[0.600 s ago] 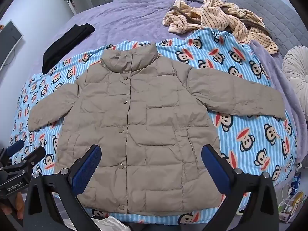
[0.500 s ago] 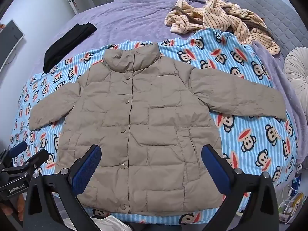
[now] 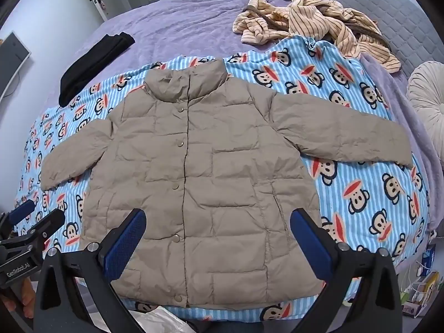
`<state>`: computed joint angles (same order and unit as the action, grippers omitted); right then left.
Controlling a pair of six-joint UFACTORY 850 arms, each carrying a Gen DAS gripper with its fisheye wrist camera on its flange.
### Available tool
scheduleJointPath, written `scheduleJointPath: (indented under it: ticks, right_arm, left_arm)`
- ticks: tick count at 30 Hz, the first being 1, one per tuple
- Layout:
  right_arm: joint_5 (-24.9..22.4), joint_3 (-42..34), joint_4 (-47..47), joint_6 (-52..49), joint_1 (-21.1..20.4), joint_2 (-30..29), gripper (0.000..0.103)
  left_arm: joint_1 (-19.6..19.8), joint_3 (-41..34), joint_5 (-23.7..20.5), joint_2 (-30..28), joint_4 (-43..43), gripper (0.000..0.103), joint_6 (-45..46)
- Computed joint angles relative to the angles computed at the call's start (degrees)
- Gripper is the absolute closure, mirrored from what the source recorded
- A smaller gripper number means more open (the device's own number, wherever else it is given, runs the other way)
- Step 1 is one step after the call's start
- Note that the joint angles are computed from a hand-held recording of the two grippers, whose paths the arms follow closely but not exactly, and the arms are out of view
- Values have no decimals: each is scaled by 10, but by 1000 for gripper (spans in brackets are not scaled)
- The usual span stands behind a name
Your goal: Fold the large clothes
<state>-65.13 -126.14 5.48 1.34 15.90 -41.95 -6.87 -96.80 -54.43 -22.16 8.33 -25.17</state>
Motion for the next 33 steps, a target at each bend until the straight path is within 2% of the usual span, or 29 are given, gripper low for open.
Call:
scheduleJointPath:
  ticks: [33]
  right_arm:
    - [-12, -17, -3, 5, 1, -14, 0]
  left_arm:
    - [4, 2, 1, -1, 5, 0, -6]
